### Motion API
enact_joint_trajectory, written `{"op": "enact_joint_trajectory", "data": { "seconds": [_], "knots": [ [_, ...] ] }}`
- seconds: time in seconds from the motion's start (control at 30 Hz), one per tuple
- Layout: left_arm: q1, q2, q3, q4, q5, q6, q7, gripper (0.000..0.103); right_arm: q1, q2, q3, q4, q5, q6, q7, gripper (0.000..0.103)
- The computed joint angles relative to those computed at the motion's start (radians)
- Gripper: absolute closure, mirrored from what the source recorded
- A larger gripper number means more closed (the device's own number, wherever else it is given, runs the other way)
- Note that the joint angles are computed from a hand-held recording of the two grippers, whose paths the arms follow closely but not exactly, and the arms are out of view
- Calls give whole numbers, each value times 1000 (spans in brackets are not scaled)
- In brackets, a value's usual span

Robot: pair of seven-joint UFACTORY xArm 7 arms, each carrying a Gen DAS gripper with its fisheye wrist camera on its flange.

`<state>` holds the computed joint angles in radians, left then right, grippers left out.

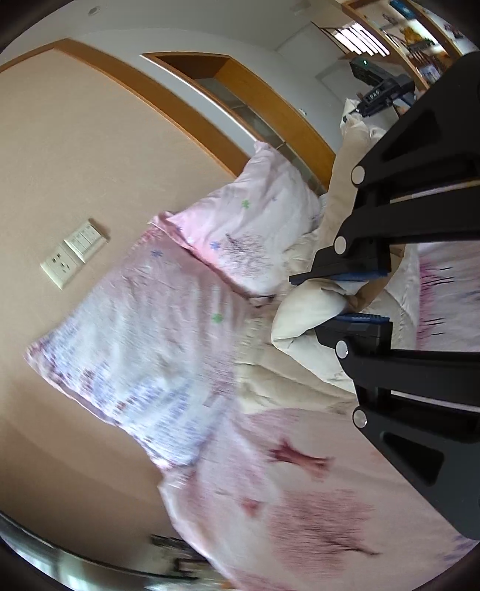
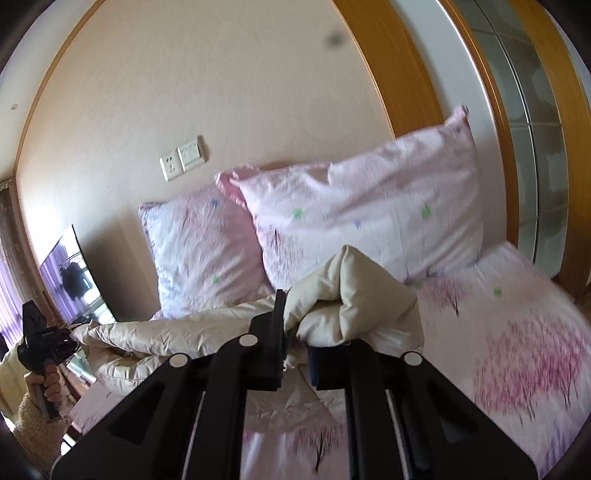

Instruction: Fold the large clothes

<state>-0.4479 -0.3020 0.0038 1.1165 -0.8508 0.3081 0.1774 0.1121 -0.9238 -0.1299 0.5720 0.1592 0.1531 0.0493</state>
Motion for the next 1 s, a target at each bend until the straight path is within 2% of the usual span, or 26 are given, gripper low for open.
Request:
{"op": "enact_joint_trajectory", "data": {
  "seconds": [0.1,0.2,0.27,0.4,0.5,0.67,0.77,0.83,0.87,0.9,0.93,1.0],
  "knots": [
    [28,114,-1,131,23,14,-24,91,-8,129,10,74,-3,-83,11,92],
    [67,231,-16,247,-5,30,-34,91,-52,255,42,131,-20,-146,36,92],
    [95,313,-34,319,-3,38,-49,91,-115,358,85,184,-38,-161,69,92],
    [140,465,-68,435,75,64,-154,91,-227,554,164,322,-84,-89,163,93],
    [166,574,-83,519,120,110,-270,91,-310,677,231,426,-192,-10,275,93],
    [225,643,-149,561,124,119,-309,91,-289,807,215,539,-291,75,369,92],
    [266,668,-198,576,114,115,-308,90,-248,861,176,588,-273,102,367,92],
    [290,685,-222,590,110,126,-331,87,-220,894,145,623,-224,131,352,83],
    [302,694,-234,600,101,135,-339,79,-211,917,134,646,-200,146,363,78],
    [309,703,-240,611,100,144,-352,68,-203,938,125,669,-145,152,342,62],
    [316,710,-246,620,96,149,-363,63,-200,950,120,677,-78,152,311,45],
    [330,709,-263,624,82,147,-350,48,-201,959,114,682,40,129,261,34]
  ]
}}
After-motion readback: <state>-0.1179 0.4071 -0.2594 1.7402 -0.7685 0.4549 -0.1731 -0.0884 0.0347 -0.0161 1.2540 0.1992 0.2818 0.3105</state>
